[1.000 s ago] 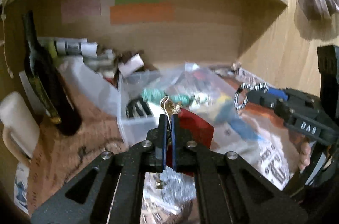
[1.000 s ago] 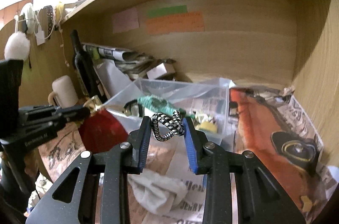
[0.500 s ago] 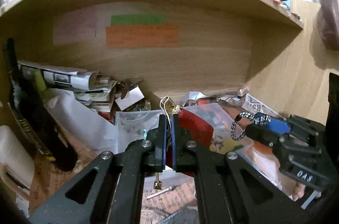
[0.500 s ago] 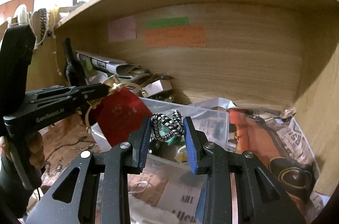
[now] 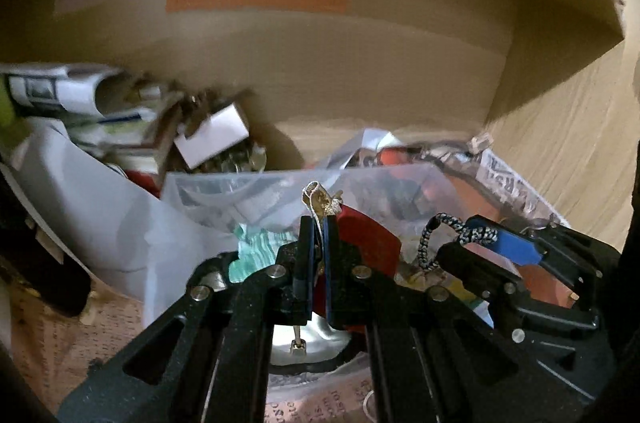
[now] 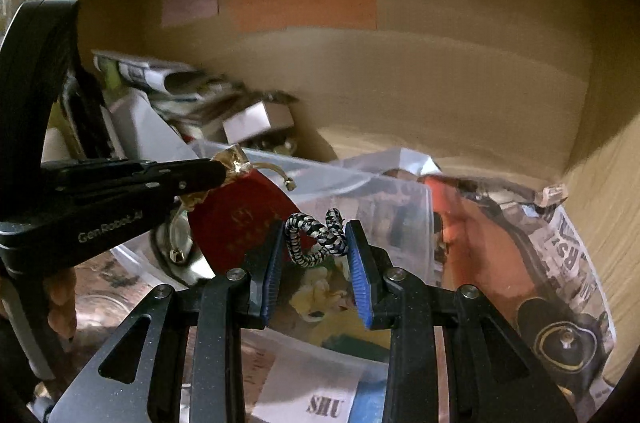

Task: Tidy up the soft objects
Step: 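Drop the red pouch and beaded bracelet into the clear box with both tools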

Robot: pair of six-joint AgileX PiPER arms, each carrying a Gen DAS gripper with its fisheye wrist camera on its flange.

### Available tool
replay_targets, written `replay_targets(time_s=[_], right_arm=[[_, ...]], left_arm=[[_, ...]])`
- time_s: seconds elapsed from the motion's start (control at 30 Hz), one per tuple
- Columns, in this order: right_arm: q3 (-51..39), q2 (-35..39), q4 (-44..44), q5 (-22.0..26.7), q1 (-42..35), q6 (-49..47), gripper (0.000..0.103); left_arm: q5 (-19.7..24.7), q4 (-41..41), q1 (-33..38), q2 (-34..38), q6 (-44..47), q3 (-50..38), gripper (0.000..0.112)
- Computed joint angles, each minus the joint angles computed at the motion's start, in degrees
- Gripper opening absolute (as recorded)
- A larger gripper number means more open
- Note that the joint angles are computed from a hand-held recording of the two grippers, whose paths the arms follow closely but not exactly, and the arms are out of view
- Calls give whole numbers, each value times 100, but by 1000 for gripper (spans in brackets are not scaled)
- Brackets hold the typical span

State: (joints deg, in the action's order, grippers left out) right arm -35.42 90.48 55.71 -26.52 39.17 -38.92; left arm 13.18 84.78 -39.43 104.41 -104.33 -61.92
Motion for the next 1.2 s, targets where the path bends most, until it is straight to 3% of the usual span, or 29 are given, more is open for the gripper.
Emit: replay_targets(time_s=[0.13, 0.27, 0.4, 0.5, 0.57, 0.63, 0.8, 0.9, 1.2], right_arm=[[-204, 294, 101, 277, -201, -150, 29], [-309, 434, 311, 416, -260, -416, 29], [-310, 402, 524, 475, -251, -631, 44], [-229, 306, 438, 384, -227, -545, 51], [-149, 195, 364, 314, -185, -461, 53], [-121, 117, 406, 259, -135, -499, 53], [94, -289, 389, 90, 43, -436, 59], [262, -586, 491, -74, 242, -492, 61], [757, -1220, 1135, -535, 1001, -748, 68]], left_arm=[[-100, -1113, 73, 271, 1150, -246, 3], [-165, -1629, 118, 401, 1672, -340, 5], [-186, -2082, 142, 375, 2112, -322, 11], [-161, -2404, 152, 313, 2427, -296, 23], [-77, -2038, 125, 219, 2012, -216, 39], [-35, -1512, 103, 80, 1465, -76, 47], [147, -567, -12, -398, 567, 336, 51], [440, 126, -138, -786, -162, 695, 61], [1166, 746, -531, -1832, -879, 1723, 85]])
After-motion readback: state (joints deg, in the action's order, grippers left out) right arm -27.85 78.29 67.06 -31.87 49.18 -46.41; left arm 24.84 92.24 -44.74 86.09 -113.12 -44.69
